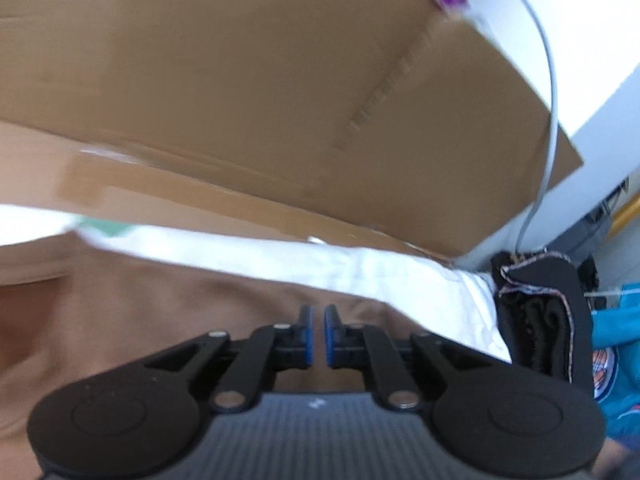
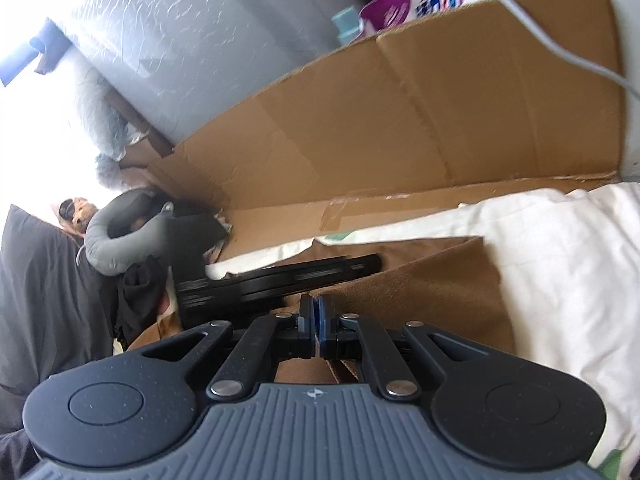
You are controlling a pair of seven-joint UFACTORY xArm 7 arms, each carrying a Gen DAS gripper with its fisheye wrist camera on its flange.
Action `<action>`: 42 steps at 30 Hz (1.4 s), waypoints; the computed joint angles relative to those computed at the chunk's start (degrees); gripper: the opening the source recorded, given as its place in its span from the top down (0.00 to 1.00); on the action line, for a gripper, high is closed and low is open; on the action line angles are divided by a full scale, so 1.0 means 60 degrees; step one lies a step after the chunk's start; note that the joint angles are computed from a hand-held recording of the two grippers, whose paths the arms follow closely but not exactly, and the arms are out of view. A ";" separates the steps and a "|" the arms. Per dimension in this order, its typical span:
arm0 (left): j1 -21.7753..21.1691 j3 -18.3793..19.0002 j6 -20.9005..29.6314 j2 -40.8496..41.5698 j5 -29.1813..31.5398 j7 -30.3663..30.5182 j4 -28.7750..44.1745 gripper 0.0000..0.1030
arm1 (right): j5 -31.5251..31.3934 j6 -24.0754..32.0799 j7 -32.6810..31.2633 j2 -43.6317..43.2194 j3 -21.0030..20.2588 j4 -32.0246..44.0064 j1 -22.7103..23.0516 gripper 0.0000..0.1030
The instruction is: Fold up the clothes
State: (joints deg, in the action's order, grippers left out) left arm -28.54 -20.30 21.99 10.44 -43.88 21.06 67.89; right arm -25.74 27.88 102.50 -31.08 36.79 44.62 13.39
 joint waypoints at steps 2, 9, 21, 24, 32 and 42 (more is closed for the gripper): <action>0.0237 0.0123 0.0034 -0.0760 -0.0412 0.0187 -0.0693 0.88 | -0.0113 -0.0111 0.0050 0.0288 0.0108 0.0116 -0.0125 1.00; 0.0173 0.1136 0.0296 -0.2670 -0.0947 0.0028 -0.2508 0.86 | -0.1307 -0.0512 0.0756 0.1693 0.0495 0.0682 -0.0541 1.00; -0.0038 0.1541 0.0316 -0.2547 -0.1432 0.0236 -0.2623 0.75 | -0.3044 -0.1080 0.1509 0.3348 -0.0229 0.1169 0.0384 0.55; -0.0054 0.1481 0.0379 -0.2448 -0.1616 0.0403 -0.2585 0.74 | -0.2763 -0.1244 0.1328 0.2916 -0.0741 0.0784 0.0983 0.55; -0.0130 0.1253 0.0320 -0.2124 -0.1531 0.0622 -0.2429 0.67 | -0.0916 -0.0260 0.0955 0.1226 -0.0991 -0.0354 0.2145 0.55; -0.0215 0.1007 0.0247 -0.1874 -0.1393 0.0584 -0.2325 0.66 | 0.1010 0.0668 0.0323 0.0540 -0.0397 -0.1058 0.2723 0.56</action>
State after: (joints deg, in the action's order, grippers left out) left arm -29.84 -14.26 23.47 -0.80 -52.23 24.56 53.94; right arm -19.68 31.89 104.44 -27.84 34.41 38.27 29.73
